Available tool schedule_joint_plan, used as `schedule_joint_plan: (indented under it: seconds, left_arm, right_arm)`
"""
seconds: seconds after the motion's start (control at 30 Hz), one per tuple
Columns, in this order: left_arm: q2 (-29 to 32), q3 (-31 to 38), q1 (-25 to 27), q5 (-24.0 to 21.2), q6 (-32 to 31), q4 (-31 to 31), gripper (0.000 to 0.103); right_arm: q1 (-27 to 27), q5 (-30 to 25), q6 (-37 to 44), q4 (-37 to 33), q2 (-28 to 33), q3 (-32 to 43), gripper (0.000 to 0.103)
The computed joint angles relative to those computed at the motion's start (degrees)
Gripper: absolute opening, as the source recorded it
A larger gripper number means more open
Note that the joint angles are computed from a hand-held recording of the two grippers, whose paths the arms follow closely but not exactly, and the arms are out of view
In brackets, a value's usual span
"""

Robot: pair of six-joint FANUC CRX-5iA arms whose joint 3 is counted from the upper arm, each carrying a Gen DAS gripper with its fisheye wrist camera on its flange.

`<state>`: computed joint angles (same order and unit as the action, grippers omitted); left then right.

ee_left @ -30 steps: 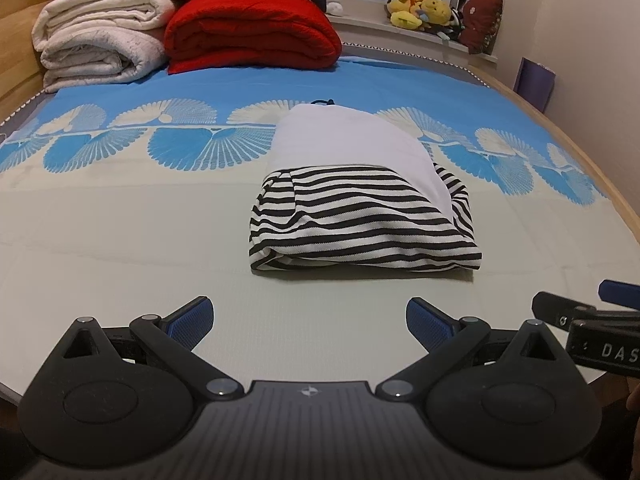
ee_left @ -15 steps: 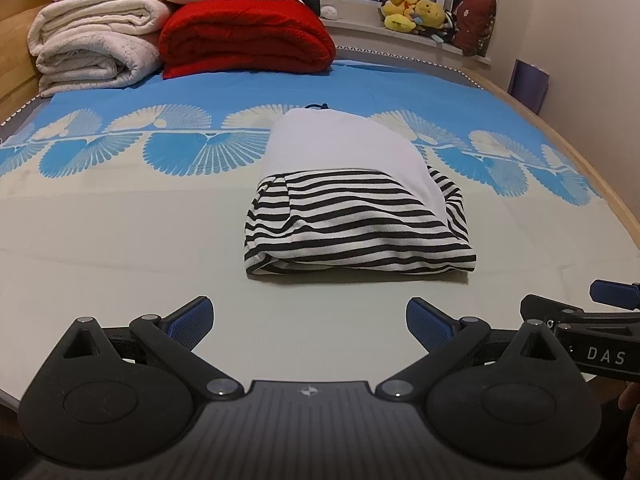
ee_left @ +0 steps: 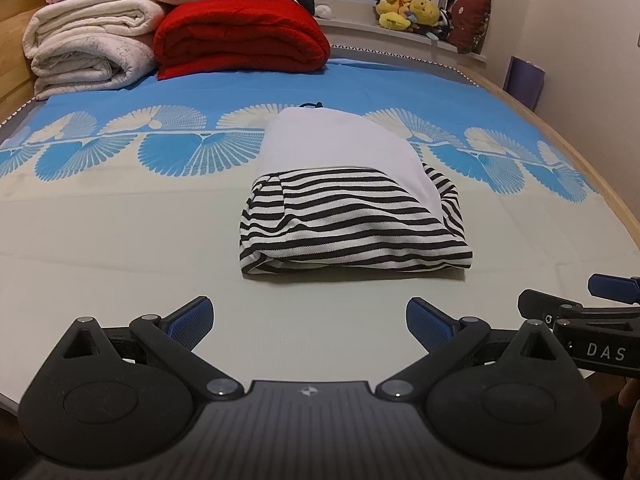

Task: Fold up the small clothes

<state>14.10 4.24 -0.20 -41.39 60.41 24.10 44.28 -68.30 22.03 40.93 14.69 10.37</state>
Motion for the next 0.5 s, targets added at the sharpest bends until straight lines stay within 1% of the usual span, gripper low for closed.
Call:
schedule_joint_plan:
  seconds: [0.5]
  left_arm:
    - [0.2,-0.1,0.0,0.1,-0.8,0.5,0.103]
  right_arm:
    - [0.1,-0.2,0.0,0.0,0.2,0.3,0.092]
